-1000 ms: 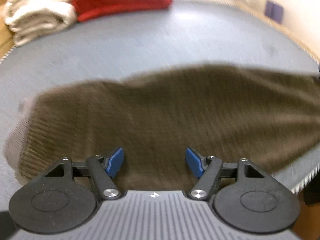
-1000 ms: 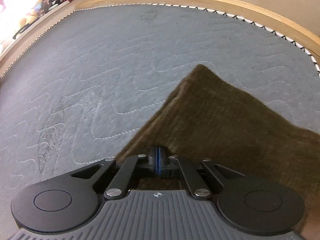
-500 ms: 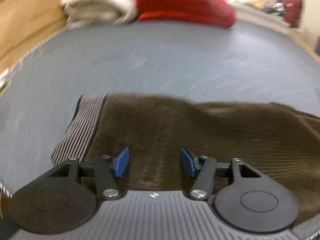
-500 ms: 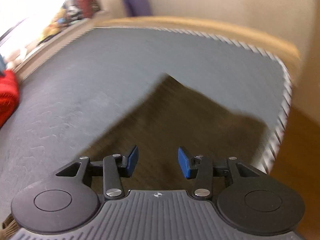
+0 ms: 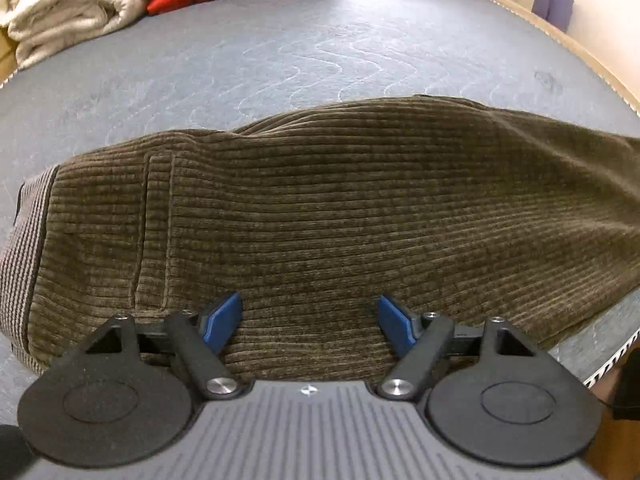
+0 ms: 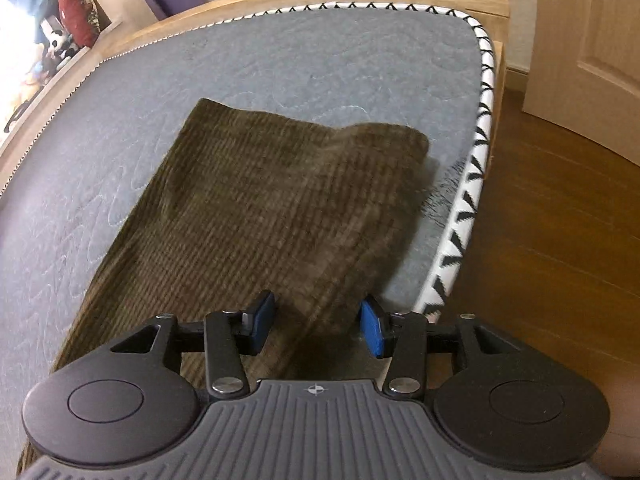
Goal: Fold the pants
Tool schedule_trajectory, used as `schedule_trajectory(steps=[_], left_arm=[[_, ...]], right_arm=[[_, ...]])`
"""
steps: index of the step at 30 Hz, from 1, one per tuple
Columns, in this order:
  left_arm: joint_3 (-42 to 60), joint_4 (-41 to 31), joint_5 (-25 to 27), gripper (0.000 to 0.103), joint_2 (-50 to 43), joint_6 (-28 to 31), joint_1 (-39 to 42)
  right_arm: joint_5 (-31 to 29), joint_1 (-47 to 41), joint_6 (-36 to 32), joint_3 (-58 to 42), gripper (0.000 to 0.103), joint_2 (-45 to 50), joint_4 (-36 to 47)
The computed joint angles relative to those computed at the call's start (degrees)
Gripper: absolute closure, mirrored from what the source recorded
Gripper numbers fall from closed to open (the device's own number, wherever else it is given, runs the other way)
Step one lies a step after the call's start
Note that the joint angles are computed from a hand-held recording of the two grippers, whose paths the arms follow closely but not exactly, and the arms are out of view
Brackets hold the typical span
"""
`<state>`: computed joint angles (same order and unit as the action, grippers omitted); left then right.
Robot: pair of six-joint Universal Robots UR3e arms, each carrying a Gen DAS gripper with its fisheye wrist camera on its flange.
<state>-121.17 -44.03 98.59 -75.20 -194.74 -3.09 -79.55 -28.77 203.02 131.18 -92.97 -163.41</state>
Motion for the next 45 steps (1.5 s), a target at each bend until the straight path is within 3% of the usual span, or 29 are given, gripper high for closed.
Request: schedule_trajectory(steps=[5, 20, 45], left_arm=[[-0.75, 2.0, 2.32, 0.022, -1.29, -0.87, -2.71], [-0.06, 1.31, 2.83, 0.021, -1.36, -2.21, -4.09], [-0.15, 1.45, 2.72, 0.02, -1.4, -2.11, -4.02]], right_arm=[[-1.65, 0.8, 4.18, -2.05, 0.049, 3.29, -1.7], [-4.93, -1.57, 8.8, -0.35, 0.05, 3.51, -4.64], [-5.3, -0.6, 7.69, -0.9, 0.049, 3.83, -4.3]])
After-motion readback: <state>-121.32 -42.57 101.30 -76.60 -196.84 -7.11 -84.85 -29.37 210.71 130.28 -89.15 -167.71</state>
